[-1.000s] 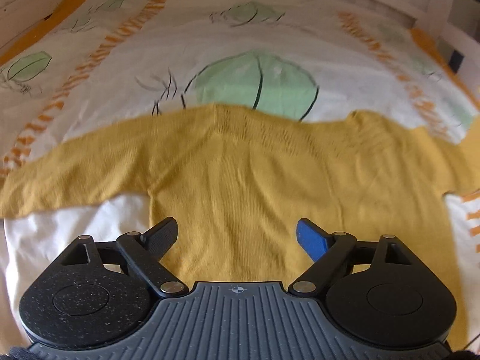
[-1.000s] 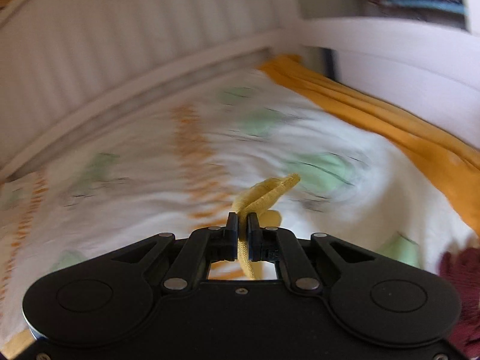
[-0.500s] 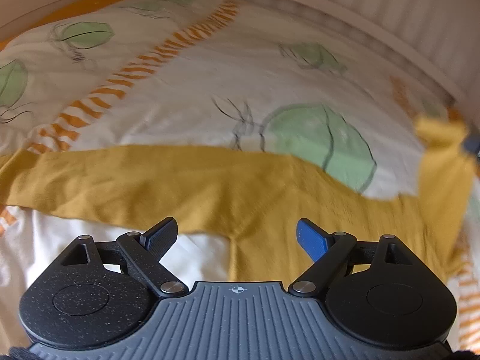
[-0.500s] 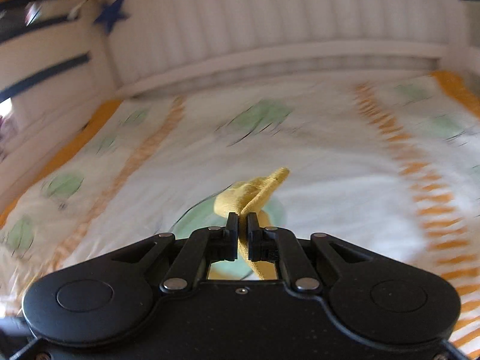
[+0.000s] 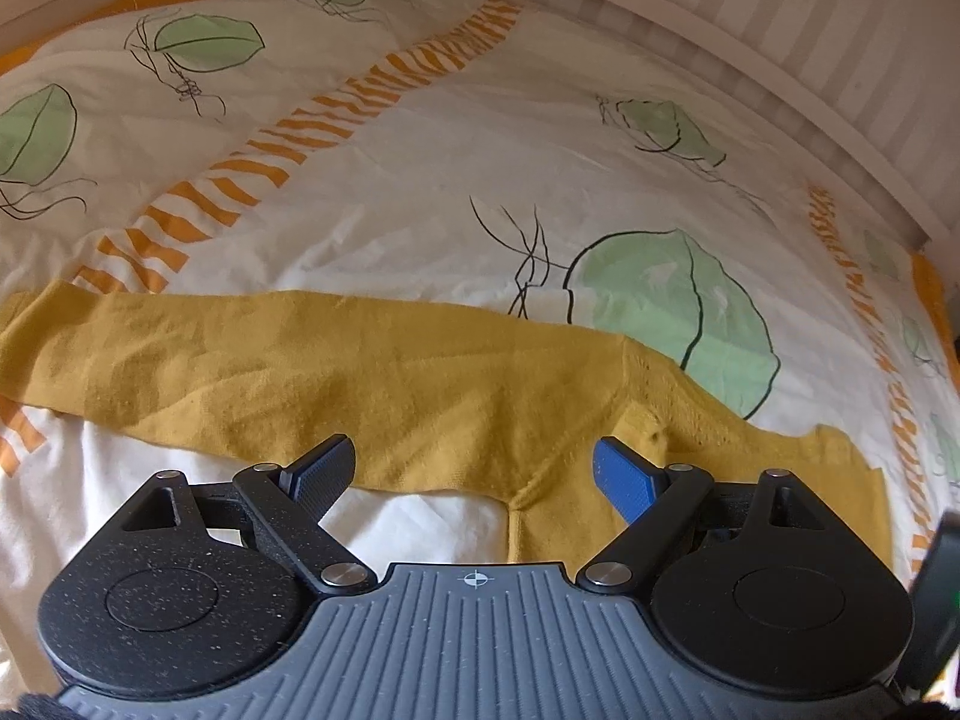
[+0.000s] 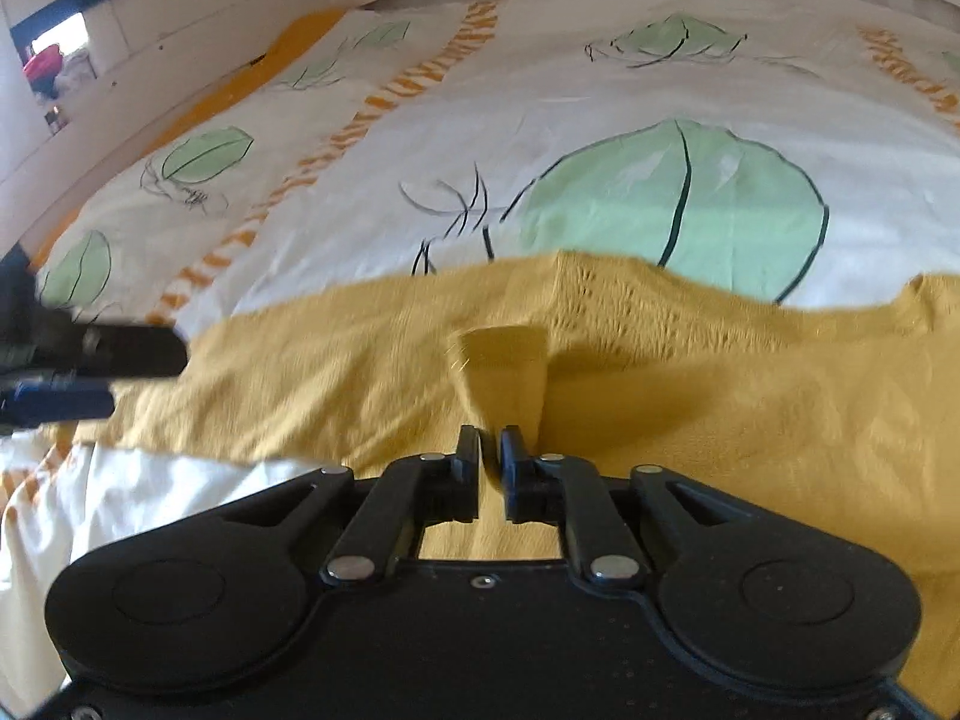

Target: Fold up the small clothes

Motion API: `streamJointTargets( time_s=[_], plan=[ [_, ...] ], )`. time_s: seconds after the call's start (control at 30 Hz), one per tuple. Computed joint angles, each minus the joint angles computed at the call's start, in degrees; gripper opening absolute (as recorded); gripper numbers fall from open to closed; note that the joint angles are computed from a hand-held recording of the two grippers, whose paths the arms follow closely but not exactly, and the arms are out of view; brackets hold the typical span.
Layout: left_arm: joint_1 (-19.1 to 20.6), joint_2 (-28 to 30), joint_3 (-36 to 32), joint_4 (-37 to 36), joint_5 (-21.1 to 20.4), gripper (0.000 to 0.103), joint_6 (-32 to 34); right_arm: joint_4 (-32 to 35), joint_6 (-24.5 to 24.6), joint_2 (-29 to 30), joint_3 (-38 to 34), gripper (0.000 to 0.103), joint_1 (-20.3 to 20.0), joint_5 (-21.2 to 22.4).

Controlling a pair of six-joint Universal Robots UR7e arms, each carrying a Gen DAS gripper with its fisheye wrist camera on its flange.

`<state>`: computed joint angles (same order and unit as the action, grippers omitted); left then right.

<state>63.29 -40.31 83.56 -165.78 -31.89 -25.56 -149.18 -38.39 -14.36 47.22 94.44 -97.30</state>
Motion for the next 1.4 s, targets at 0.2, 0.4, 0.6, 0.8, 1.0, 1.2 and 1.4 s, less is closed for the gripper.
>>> streamJointTargets(
  time_s=[0.2, 0.4, 0.6, 0.8, 1.0, 1.2, 1.4],
  plan=[
    [0.5, 1.0, -1.1, 0.1, -1.8, 0.086, 0.7, -5.5, -3.9, -4.8, 6.8, 0.044, -1.2, -0.2],
    [1.1, 3.9, -4.4, 1.5, -3.7, 0.086, 3.3, -9.5, -8.1, -9.3, 11.6, 0.052, -2.9, -3.6],
    [2.2, 7.4, -8.4, 4.4, -5.9, 0.086, 7.7, -11.5, -6.9, -12.3, 13.6, 0.063, -4.5, -8.4],
    [2.8, 10.2, -10.6, 4.4, -6.2, 0.082, 13.0, -11.7, -4.4, -13.7, 13.8, 0.07, -6.2, -7.3],
    [3.9, 11.3, -11.8, 4.2, -8.2, 0.071, 14.2, -10.2, -2.6, -15.3, 14.2, 0.072, -6.5, -4.5],
    [4.1, 12.5, -13.8, 4.6, -9.4, 0.053, 16.4, -8.6, -1.3, -14.8, 12.9, 0.072, -6.7, -4.7],
    [3.5, 13.8, -14.8, 2.9, -7.4, 0.05, 19.1, -6.0, 0.3, -14.1, 11.1, 0.072, -6.9, -5.6]
  ],
)
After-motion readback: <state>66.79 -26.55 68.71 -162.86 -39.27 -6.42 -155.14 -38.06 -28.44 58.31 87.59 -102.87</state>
